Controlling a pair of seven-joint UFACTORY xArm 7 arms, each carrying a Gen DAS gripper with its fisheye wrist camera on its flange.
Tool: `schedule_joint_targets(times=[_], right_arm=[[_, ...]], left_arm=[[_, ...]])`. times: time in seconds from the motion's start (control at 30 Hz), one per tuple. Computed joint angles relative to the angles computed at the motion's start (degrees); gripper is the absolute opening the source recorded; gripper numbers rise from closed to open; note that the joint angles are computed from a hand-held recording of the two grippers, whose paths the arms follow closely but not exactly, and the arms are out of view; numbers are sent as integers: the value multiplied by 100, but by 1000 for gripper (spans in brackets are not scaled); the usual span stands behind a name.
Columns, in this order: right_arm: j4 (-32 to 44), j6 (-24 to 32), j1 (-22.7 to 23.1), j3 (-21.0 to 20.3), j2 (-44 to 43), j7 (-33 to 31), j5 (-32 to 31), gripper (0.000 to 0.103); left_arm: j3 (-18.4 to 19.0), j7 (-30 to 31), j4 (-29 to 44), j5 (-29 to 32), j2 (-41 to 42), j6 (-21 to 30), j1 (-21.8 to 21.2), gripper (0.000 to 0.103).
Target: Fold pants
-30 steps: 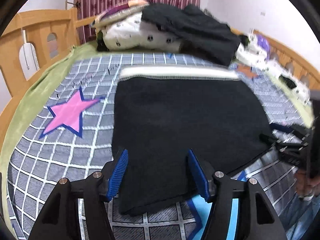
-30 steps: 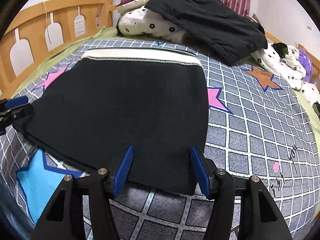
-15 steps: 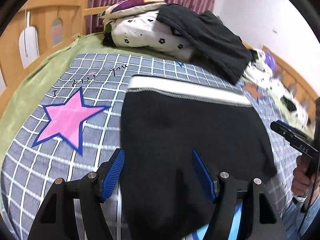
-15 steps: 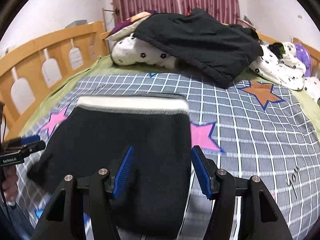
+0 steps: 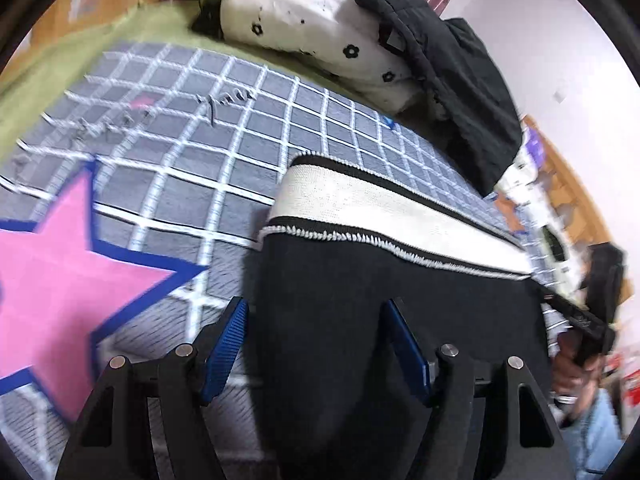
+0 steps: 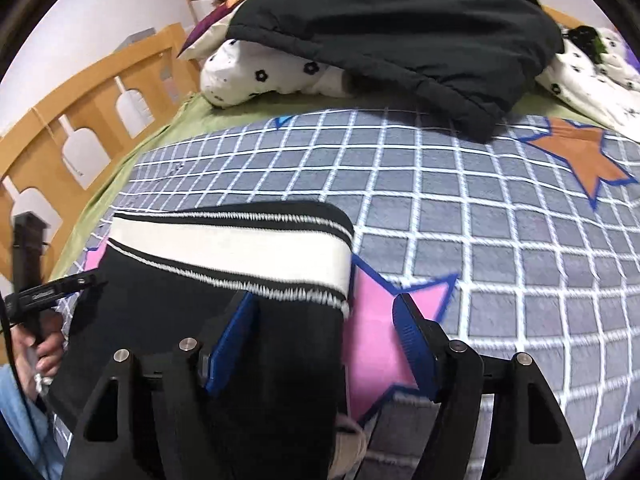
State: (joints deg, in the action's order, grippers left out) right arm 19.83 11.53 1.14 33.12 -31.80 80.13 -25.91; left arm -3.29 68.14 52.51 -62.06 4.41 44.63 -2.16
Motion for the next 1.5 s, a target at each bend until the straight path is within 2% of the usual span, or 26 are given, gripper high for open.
schedule_joint_targets(times=[0.07, 0.1, 0.13, 0.17, 0.2, 0.23, 0.3, 0.37, 0.43, 0.47, 0.5, 0.53, 0.57, 0.63, 0.7, 0.8, 0.87, 0.9, 0.93, 1.0, 1.07, 1.13, 1.23, 1.33, 1.4, 1.5], right_arm=[[-69, -556, -93, -218, 299, -119, -30, 69], [-168, -997, -131, -334, 450, -248, 100, 65], [-253, -1337, -87, -471, 529, -314, 134, 54], [-292, -1436, -183, -370, 438, -313, 198, 47], [-277, -1295, -466, -41, 136, -149, 21, 31], [-304, -1385, -545, 47, 12, -222, 61, 15], [-443, -1689, -422, -158, -197, -525, 385, 15], [-351, -1386, -685, 132, -263, -612, 466, 15], [-261, -1134, -952, 436, 51, -693, 561, 18], [-299, -1279, -1166, 644, 111, -643, 598, 20], [-322, -1259, -1196, 691, 75, -603, 656, 26], [-251, -999, -1127, 661, 37, -671, 752, 34], [-111, -500, -920, 516, -43, -893, 849, 44], [27, 197, -685, 450, -536, -803, 621, 43], [81, 258, -704, 572, -864, -533, 395, 43], [270, 8, -1082, 1056, -815, -159, 74, 45], [606, 254, -1531, 1567, -87, -331, 80, 45], [649, 354, -1553, 1638, 84, -261, -3, 45], [594, 335, -1485, 1600, 16, 48, -311, 45], [533, 567, -909, 1115, -58, -7, -221, 45], [385, 846, -185, 655, -352, -64, 13, 45], [353, 1248, 375, 535, -405, -87, 142, 45], [632, 2114, 567, 1040, -291, 402, 0, 45], [690, 2628, 1108, 929, -383, 769, 213, 45], [599, 2674, 1426, 810, -468, 1068, 328, 45], [688, 3118, 1853, 896, -421, 1526, 479, 45]], left_arm=[[-39, -21, 92, 40, 87, 51, -33, 55], [-59, 92, 104, -9, 81, 108, -32, 41], [-73, 250, 85, -94, 31, 162, -28, 35], [-104, 299, 11, -96, -95, 3, -82, 33], [-132, 269, -31, -16, -213, -139, -155, 30], [-138, 310, -32, -25, -303, -201, -209, 30], [-120, 377, 148, -115, -315, -113, -293, 29], [-136, 412, 376, -197, -162, -131, -370, 29], [-218, 61, 500, 212, 108, -502, -506, 31], [-251, -103, 459, 421, 195, -698, -552, 39], [-291, -58, 359, 391, 187, -884, -556, 52], [-307, -109, 283, 449, 134, -984, -554, 58], [-312, -249, 216, 618, 40, -1088, -572, 61], [-337, -158, 40, 678, -250, -1375, -617, 59], [-315, 448, -166, 166, -625, -1541, -703, 60], [-292, 893, -179, -262, -817, -1604, -971, 65], [-369, 661, -132, 108, -645, -1786, -1147, 65], [-422, 243, -134, 587, -483, -2021, -1209, 65], [-467, -177, -197, 1074, -364, -2341, -1268, 64], [-485, -372, -387, 1327, -394, -2625, -1282, 64], [-373, -543, -473, 1467, -595, -2222, -1197, 64], [-272, -686, -623, 1657, -790, -1984, -1160, 64], [-102, -323, -1279, 1410, -1350, -1972, -1253, 64], [131, 148, -2085, 1049, -2009, -2401, -1545, 65], [274, 135, -2395, 950, -2313, -2492, -1713, 65], [316, -262, -2915, 1305, -2923, -2584, -1729, 65]])
